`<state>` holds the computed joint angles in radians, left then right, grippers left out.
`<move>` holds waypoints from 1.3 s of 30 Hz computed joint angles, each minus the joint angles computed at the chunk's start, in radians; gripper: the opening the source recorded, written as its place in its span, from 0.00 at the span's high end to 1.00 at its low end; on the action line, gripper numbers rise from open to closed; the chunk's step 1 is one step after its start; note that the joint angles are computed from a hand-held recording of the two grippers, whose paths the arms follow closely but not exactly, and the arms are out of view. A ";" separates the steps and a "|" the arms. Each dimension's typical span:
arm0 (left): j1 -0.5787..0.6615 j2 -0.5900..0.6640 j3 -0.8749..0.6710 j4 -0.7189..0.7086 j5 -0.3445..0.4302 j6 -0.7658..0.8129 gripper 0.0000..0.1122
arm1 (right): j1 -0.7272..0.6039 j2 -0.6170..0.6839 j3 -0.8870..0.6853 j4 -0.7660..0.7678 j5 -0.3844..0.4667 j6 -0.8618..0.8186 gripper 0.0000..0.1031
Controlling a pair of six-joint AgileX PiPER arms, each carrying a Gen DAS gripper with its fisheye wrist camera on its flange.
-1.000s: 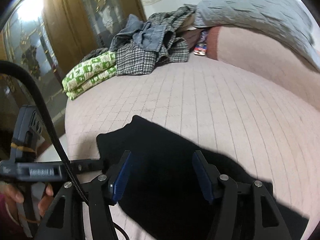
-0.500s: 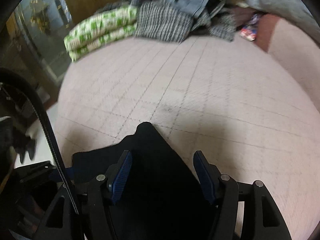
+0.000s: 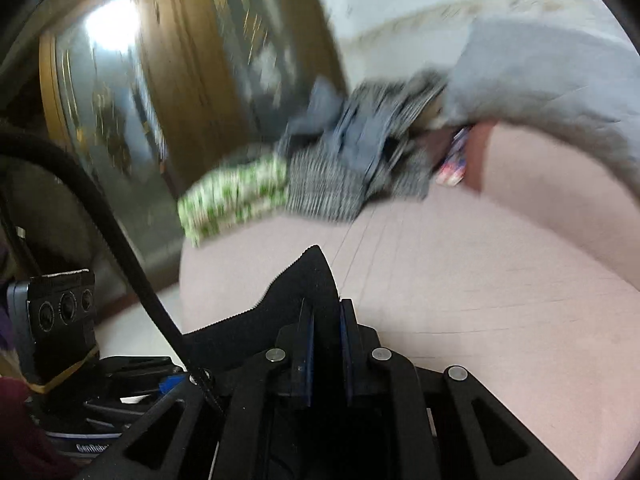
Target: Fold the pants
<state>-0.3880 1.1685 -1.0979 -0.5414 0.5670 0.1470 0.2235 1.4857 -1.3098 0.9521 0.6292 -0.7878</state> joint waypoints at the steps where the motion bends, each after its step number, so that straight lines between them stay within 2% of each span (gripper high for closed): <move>1: -0.086 0.013 -0.022 0.051 -0.025 -0.026 0.85 | -0.055 -0.069 0.076 0.051 0.003 -0.044 0.90; 3: -0.210 0.066 -0.058 0.136 -0.050 -0.087 0.85 | -0.208 -0.211 0.251 0.144 0.033 -0.130 0.91; 6: -0.360 0.204 -0.112 0.199 -0.075 -0.134 0.85 | -0.440 -0.302 0.452 0.202 0.102 -0.183 0.91; 7: -0.400 0.271 -0.146 0.212 -0.065 -0.148 0.85 | -0.474 -0.304 0.485 0.196 0.101 -0.192 0.91; 9: -0.448 0.386 -0.196 0.172 -0.041 -0.122 0.85 | -0.530 -0.286 0.570 0.110 0.045 -0.142 0.91; 12: -0.509 0.463 -0.232 0.219 -0.003 -0.126 0.85 | -0.579 -0.239 0.626 0.031 0.005 -0.041 0.91; 14: -0.509 0.438 -0.224 0.187 0.027 -0.061 0.82 | -0.624 -0.276 0.658 -0.001 -0.019 0.004 0.78; 15: -0.495 0.419 -0.220 0.156 0.047 -0.023 0.79 | -0.655 -0.303 0.666 -0.002 -0.001 0.010 0.59; 16: -0.462 0.404 -0.224 0.086 0.079 0.048 0.71 | -0.714 -0.331 0.679 0.023 0.043 -0.013 0.52; 18: -0.383 0.345 -0.208 -0.049 0.137 0.175 0.63 | -0.839 -0.367 0.688 0.107 0.175 -0.088 0.52; 20: -0.353 0.301 -0.187 -0.052 0.121 0.194 0.52 | -0.921 -0.395 0.701 0.149 0.279 -0.130 0.51; 21: -0.326 0.290 -0.191 -0.043 0.115 0.206 0.51 | -0.935 -0.404 0.704 0.156 0.321 -0.136 0.50; 23: -0.290 0.281 -0.197 -0.041 0.103 0.248 0.50 | -0.912 -0.394 0.697 0.145 0.349 -0.127 0.43; 24: -0.288 0.294 -0.210 -0.010 0.094 0.229 0.50 | -0.875 -0.390 0.695 0.129 0.328 -0.110 0.34; 26: -0.286 0.329 -0.248 0.056 0.112 0.179 0.50 | -0.788 -0.395 0.705 0.074 0.254 -0.055 0.31; 27: -0.288 0.356 -0.274 0.094 0.121 0.154 0.50 | -0.734 -0.394 0.710 0.054 0.214 -0.030 0.35; 28: -0.299 0.385 -0.299 0.172 0.114 0.096 0.50 | -0.684 -0.399 0.713 0.046 0.181 -0.027 0.54; 30: -0.308 0.420 -0.299 0.293 0.084 0.016 0.50 | -0.548 -0.429 0.707 -0.017 0.079 0.013 0.83; 31: -0.309 0.448 -0.326 0.348 0.091 -0.033 0.50 | -0.471 -0.442 0.694 -0.092 0.011 0.083 0.88; 32: -0.309 0.487 -0.359 0.413 0.106 -0.095 0.50 | -0.428 -0.450 0.674 -0.128 -0.017 0.113 0.91; 34: -0.288 0.511 -0.373 0.424 0.113 -0.120 0.50 | -0.442 -0.462 0.617 -0.078 0.016 0.075 0.93; 36: -0.256 0.515 -0.365 0.347 0.102 -0.083 0.50 | -0.508 -0.494 0.601 -0.014 0.086 -0.007 0.93; 38: -0.250 0.511 -0.345 0.340 0.081 -0.075 0.50 | -0.517 -0.441 0.618 -0.110 0.080 0.043 0.93; 39: -0.253 0.515 -0.340 0.360 0.073 -0.084 0.50 | -0.512 -0.398 0.643 -0.184 0.050 0.109 0.93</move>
<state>-0.6407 1.6840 -1.4383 -0.1818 0.6395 0.0630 -0.2887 1.0880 -0.6673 0.7679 0.6793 -0.6785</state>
